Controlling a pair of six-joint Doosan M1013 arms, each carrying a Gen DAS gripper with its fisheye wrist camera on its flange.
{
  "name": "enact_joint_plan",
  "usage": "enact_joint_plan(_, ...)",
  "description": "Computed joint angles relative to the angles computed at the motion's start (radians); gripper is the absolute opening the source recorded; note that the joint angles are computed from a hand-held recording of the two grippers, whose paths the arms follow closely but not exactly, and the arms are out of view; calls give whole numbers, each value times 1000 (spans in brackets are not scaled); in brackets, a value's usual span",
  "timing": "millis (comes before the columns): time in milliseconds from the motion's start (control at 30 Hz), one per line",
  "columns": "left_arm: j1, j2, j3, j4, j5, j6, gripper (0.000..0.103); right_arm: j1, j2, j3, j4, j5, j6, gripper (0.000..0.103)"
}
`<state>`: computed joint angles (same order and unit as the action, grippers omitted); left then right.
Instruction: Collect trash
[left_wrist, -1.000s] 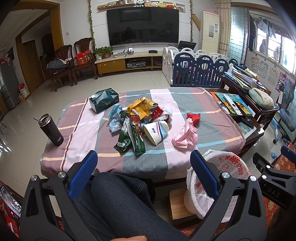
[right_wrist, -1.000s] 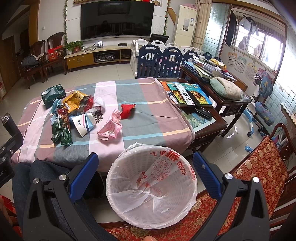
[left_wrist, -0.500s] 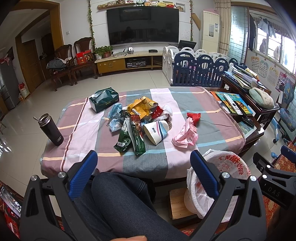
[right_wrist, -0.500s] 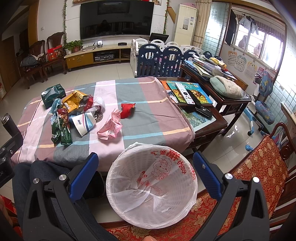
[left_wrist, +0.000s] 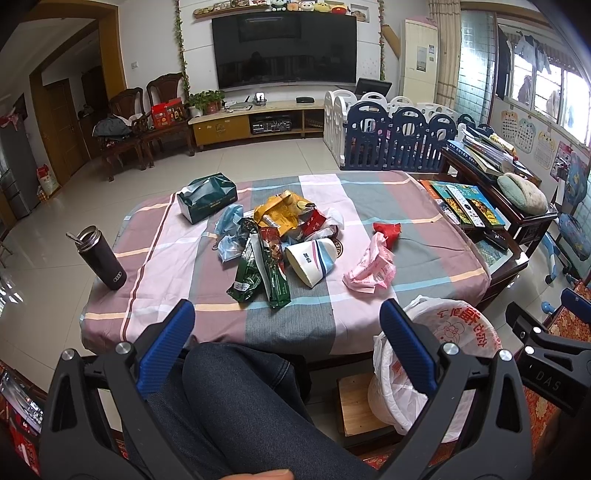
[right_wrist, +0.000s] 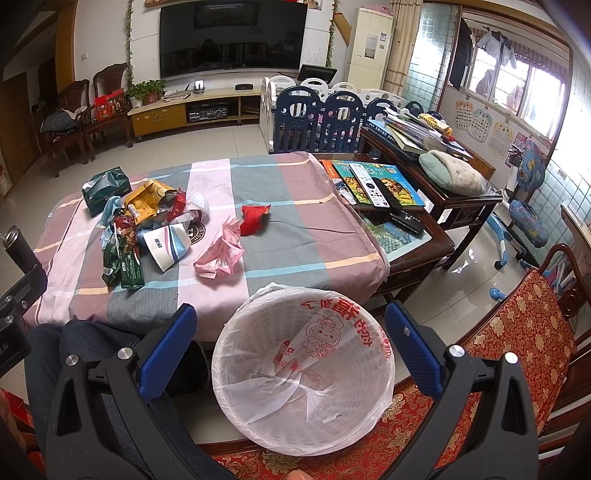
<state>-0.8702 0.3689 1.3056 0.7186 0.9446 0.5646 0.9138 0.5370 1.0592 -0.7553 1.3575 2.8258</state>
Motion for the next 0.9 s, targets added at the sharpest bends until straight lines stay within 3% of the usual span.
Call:
enact_joint_plan(567,12,-5,31,-17,-22,6,100,-2,-2,17,-4,-10,4,100)
enact_joint_plan(633,36,17,-1,-21,-1,13,100,-1,-12,41,-62,-39,32,100)
enact_joint_plan(733,90,31,11,3,19,-93,100,14,-37,98,-251,-35,173,100)
enact_joint_plan(800,129,43,18,-21,22,-133,100,8,-47,128,-289,-87,185,100)
enact_joint_plan(867,169,59,26,-82,16,-136,100,-26,-37,126,-164,-175,58,100)
enact_joint_plan(900,187,67,26,-133,9,-116,99,-41,-17,106,-87,-174,-5,100)
